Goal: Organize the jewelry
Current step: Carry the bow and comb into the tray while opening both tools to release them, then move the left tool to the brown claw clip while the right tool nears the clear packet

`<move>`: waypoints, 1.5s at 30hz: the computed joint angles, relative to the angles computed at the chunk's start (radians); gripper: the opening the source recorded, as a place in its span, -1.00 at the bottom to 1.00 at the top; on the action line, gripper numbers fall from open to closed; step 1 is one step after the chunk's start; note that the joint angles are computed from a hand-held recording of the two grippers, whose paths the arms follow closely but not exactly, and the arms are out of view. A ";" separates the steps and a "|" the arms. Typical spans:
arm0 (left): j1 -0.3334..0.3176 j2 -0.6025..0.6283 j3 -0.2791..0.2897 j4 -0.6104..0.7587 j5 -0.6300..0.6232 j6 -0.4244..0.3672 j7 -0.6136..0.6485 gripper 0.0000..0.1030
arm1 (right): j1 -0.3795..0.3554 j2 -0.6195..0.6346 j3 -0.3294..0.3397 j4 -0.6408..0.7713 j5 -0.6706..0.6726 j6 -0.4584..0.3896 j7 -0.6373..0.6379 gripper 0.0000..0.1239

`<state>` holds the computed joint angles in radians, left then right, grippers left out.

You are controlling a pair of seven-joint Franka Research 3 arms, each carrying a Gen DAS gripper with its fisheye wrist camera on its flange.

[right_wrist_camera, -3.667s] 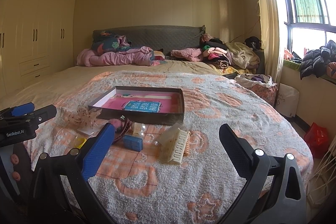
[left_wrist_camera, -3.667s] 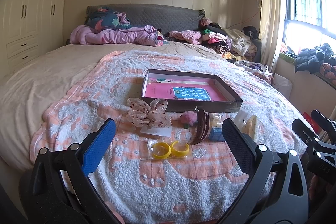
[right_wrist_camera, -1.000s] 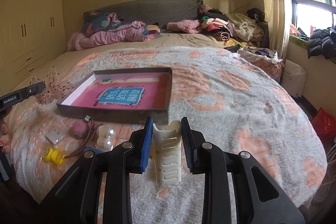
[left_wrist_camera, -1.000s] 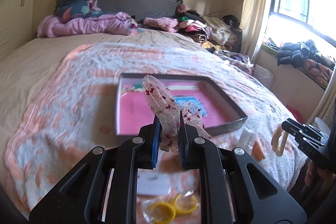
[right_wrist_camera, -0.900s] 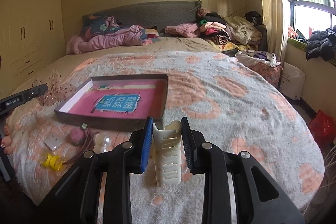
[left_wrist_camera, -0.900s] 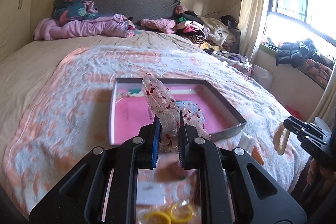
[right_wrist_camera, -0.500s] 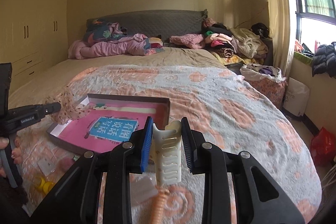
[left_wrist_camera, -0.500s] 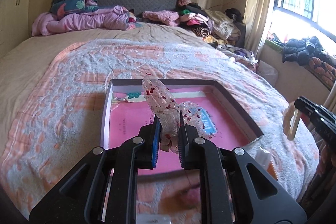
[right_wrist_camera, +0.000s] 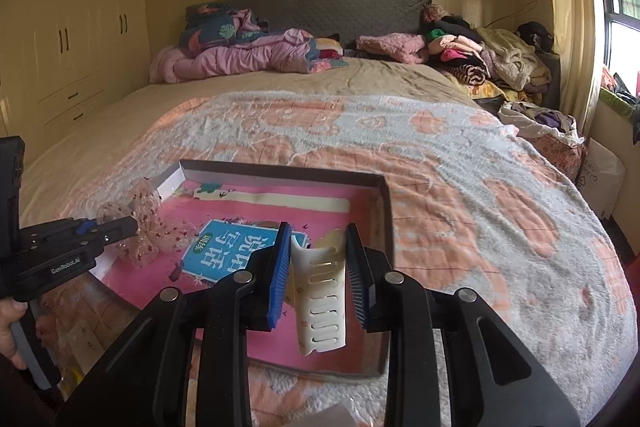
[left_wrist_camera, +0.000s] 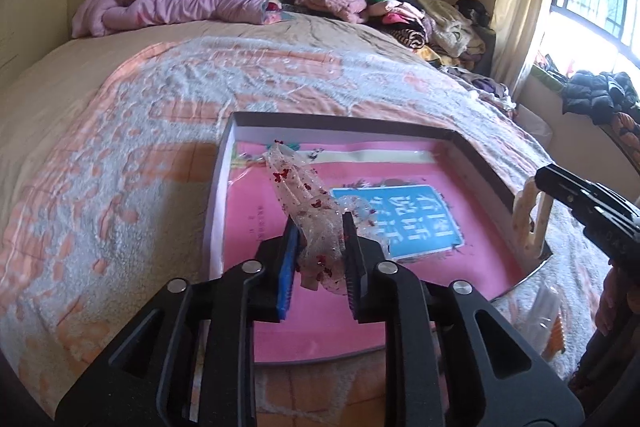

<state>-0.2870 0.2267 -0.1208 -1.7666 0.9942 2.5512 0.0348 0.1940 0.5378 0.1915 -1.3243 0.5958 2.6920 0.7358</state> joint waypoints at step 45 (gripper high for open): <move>-0.046 -0.216 -0.143 -0.110 0.284 -0.181 -0.277 0.78 | -0.166 -0.424 0.110 -0.438 0.943 0.168 -0.867 0.55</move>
<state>-0.3332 0.0104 -0.2638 -1.8769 1.2785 2.3707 -0.2422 0.0284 0.1142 0.3019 -1.7620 1.5384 2.8598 -0.1308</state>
